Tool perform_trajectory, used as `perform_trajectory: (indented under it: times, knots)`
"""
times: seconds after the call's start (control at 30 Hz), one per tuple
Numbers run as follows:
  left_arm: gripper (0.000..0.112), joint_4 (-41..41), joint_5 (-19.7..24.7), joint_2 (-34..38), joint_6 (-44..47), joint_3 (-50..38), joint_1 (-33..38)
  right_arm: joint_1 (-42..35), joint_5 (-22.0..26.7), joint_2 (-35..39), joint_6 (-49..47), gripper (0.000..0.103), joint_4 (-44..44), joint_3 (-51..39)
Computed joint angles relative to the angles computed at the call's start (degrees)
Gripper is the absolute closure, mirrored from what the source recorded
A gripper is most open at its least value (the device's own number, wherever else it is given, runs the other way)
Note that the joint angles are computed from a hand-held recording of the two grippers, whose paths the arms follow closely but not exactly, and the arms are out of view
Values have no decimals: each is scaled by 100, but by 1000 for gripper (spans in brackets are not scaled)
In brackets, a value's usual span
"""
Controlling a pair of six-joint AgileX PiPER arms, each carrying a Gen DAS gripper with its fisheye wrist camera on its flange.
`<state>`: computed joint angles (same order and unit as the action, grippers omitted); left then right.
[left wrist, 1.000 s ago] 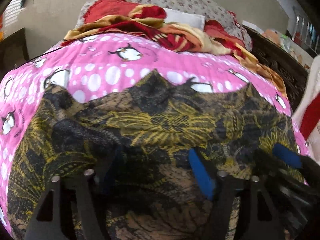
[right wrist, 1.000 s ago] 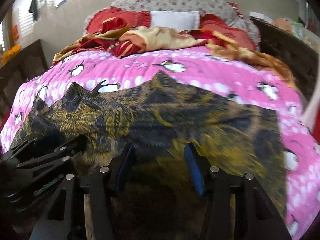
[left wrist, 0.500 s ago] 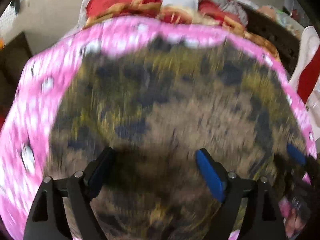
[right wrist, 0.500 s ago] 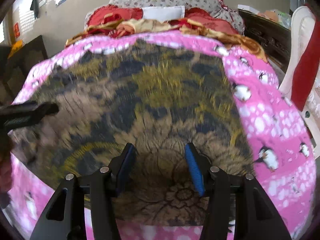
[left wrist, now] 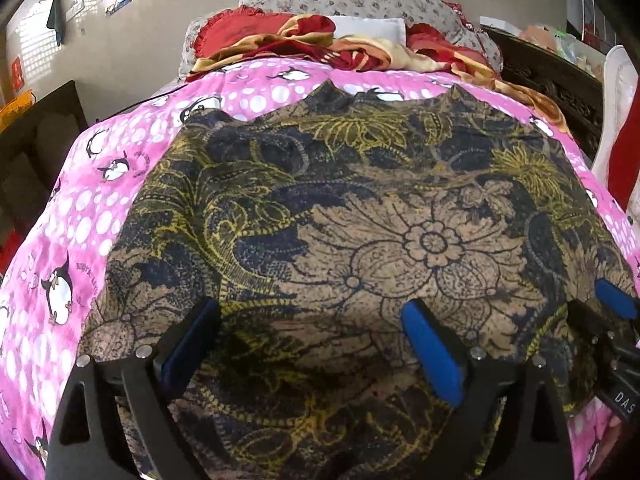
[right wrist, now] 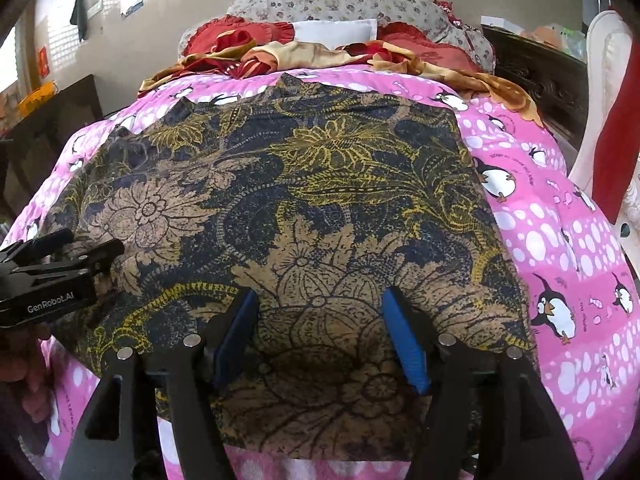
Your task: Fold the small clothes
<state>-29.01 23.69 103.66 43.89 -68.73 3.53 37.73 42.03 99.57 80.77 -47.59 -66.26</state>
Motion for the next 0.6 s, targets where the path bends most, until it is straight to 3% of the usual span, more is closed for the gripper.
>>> perform_trajectory:
  times: [0.13, 0.2, 0.33, 0.47, 0.6]
  knots:
    - [16, 52, 63, 6, -71, -41, 1, -6, 10, -1, -15, 39, -3, -2]
    - [17, 169, 335, -99, -130, -113, 66, 5, 29, 4, -19, 39, -2, -12]
    - [16, -932, 1508, -652, 1111, 118, 849, 36, 91, 9, 8, 39, -43, -19]
    - [16, -2042, 3161, -854, 2535, 407, 2364, 66, 160, 31, 23, 39, -69, -46]
    - [18, -2209, 4100, -86, 2255, 14, 3225, 90, 179, 44, 44, 39, -76, -64]
